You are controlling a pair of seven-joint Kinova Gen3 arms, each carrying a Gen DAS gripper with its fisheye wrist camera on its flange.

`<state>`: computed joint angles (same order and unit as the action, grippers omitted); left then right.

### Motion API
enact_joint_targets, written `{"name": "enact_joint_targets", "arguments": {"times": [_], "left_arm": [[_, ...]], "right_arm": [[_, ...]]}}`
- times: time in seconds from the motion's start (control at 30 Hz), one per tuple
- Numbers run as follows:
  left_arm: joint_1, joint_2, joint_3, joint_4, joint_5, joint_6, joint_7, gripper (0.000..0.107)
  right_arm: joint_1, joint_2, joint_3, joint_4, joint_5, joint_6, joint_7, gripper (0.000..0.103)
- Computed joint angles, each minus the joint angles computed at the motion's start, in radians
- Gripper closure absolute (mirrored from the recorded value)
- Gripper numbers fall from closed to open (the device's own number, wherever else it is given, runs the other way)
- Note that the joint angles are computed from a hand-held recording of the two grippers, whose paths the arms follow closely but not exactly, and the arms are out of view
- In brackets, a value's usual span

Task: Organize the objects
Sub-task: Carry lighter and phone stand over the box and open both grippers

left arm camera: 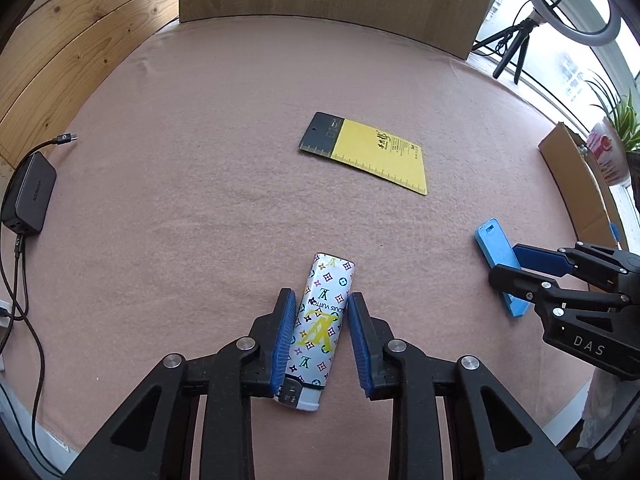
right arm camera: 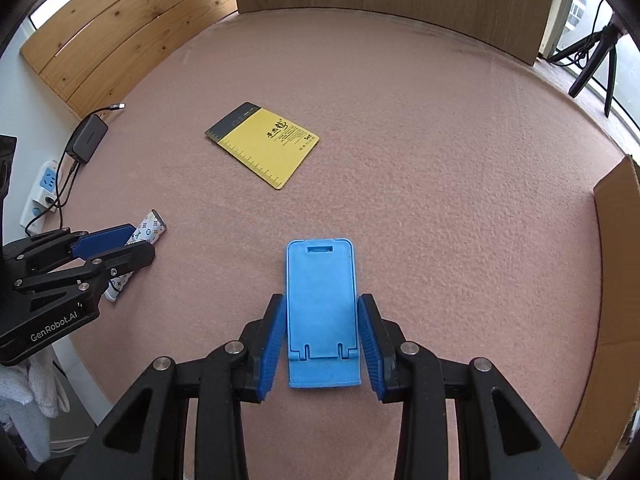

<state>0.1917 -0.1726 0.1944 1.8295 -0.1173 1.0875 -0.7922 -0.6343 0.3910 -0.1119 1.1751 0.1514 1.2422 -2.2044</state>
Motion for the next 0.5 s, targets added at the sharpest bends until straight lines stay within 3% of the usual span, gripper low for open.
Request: {"name": "enact_joint_targets", "arguments": {"times": [0.23,0.5], "left_arm": [[0.055,0.106,0.027,-0.079,0.011,-0.058,-0.006,0.083],[0.109,0.197,-0.001,-0.168,0.078,-0.108,-0.040,0.083]], "right_arm": [[0.021,-0.088,0.009,0.123,0.030,-0.024,-0.073,0.070],[0.059,-0.202,-0.007,0.242,0.080,-0.063,-0.154,0.070]]}}
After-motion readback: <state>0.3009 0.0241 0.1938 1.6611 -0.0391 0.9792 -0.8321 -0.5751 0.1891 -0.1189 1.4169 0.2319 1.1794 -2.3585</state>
